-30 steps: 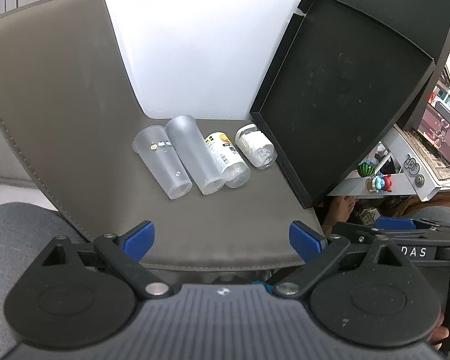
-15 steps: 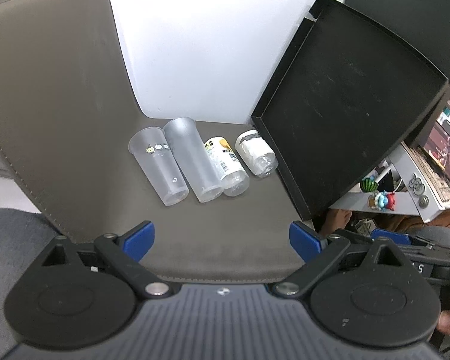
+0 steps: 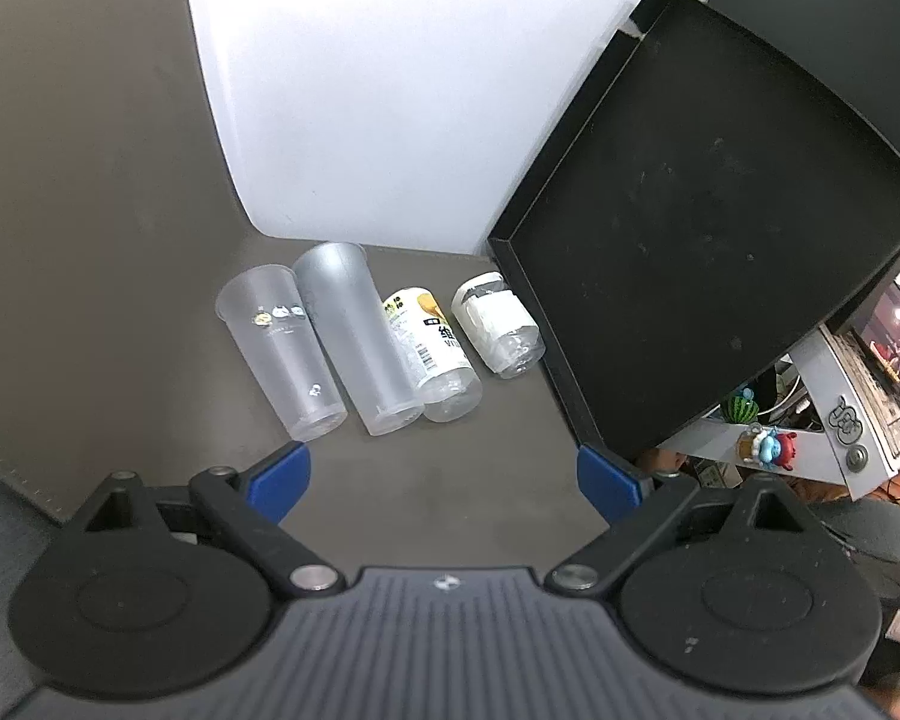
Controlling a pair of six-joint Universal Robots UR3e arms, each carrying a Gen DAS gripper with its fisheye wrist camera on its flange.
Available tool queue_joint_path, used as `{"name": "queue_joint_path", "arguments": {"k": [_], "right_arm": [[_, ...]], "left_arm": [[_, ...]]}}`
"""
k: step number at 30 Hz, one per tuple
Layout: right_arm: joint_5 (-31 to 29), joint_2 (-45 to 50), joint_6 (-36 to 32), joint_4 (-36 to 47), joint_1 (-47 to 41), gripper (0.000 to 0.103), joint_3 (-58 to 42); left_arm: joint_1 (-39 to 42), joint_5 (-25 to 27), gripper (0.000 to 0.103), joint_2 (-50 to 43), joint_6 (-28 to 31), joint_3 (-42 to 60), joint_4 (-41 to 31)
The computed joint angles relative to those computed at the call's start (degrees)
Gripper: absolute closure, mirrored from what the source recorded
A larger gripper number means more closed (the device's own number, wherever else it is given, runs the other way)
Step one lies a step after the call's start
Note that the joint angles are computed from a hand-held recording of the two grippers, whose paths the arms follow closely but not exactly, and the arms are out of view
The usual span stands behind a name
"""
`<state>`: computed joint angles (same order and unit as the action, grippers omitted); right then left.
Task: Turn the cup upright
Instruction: 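Move the left tool to the white-wrapped clear cup and close on it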
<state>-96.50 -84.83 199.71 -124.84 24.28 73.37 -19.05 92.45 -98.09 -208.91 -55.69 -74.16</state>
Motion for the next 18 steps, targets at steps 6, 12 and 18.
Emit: {"name": "queue_joint_path", "arguments": {"k": [6,12,18], "right_arm": [[2.4,-0.3,2.7,-1.5,-2.3,0.003,1.7],[-0.3,0.2,4.0,-3.6,-2.3,0.004,2.9],[-1.1,0.9,4.2,-5.8,-2.5,0.006,3.4]], "left_arm": [[1.6,-2.5,0.008,-4.8,1.9,4.6,-1.0],[3.1,-5.4,0.009,-10.3,3.6,10.3,-1.7],[4.1,-7.8,0.010,-19.8,6.2,23.8,-7.4]]}}
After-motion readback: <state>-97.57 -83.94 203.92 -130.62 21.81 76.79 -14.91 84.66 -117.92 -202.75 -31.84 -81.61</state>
